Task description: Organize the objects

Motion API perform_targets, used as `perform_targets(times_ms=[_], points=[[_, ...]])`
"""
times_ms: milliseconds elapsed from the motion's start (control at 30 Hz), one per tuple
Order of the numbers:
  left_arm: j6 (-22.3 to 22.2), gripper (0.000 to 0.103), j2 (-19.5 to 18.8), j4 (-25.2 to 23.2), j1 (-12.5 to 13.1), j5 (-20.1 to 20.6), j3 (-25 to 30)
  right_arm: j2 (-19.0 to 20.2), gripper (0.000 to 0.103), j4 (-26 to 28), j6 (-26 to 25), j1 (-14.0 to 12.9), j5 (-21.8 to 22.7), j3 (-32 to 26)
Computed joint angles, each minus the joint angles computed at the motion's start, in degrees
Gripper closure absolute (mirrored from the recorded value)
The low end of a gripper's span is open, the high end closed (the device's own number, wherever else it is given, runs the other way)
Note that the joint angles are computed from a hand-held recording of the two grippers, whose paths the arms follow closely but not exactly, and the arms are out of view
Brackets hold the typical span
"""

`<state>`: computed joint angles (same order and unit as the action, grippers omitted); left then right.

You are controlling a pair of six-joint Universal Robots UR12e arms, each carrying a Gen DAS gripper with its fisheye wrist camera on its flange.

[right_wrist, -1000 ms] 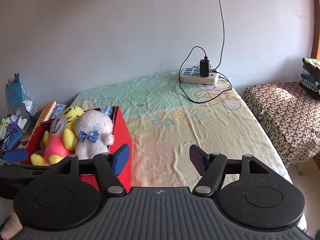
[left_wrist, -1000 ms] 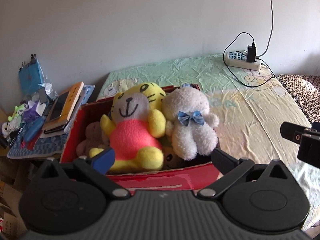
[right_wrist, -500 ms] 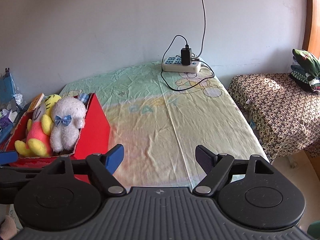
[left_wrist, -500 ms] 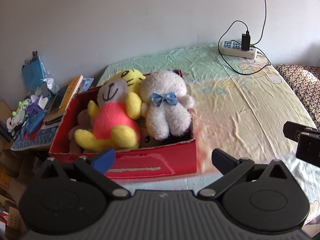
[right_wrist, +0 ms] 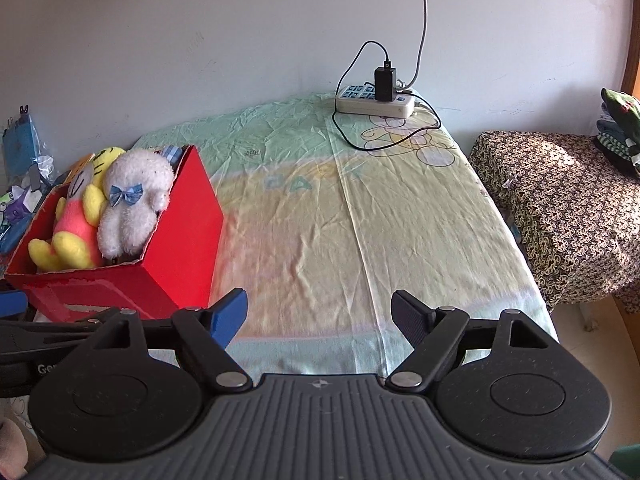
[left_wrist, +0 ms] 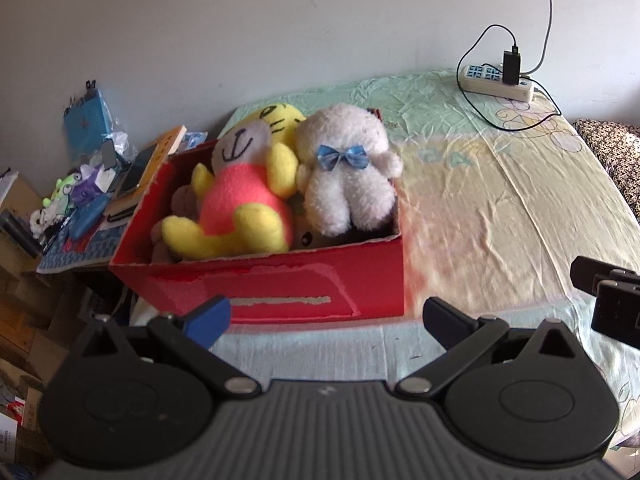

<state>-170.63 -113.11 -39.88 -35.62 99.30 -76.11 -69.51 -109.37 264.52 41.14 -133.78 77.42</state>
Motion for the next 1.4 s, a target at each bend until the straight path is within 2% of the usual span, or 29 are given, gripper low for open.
perform_targets(times_ms=[167,267,433,633,767,1067,1200,1400], points=[[-0.09,0.001,0.49,0.74,0.91,1.03,-0.76,1.16,0.022,-3.11,-3.21,-0.3,2.35,-1.08],[0.1,0.001,0.4,2.02,1.36,2.46,-0.75,2.3,0.022,-3.24,-3.93,-0.32,2.21,-2.81],[0.24,0.001,-0.24,-2.31,3.25,0.39,1.5,4.76,0.022,-3.08,-7.09,-0.7,2.61,-7.01],[1.53,0.001,-1.02,-2.09,5.47,-1.53,3.1,8.47,0.022,-1.56,-10.25,-1.18,3.2,-13.37],[1.99,0.0,-2.28,-4.27,6.98,-3.76,5.5,10.83,0.022,1.81,-10.42,-1.57,3.64,-17.78],[4.13,0.001,-4.57,-5.53,9.57,-8.3,8.8,15.56,0.022,10.58,-5.34,-2.24,2.31,-26.86],[5.25,0.001,-5.2,-5.27,10.32,-9.88,9.71,18.23,0.022,17.33,-2.58,-2.53,1.77,-32.39],[5.85,0.001,-6.01,-5.5,11.12,-11.04,10.88,20.33,0.022,19.78,-1.34,-2.76,1.68,-36.31]])
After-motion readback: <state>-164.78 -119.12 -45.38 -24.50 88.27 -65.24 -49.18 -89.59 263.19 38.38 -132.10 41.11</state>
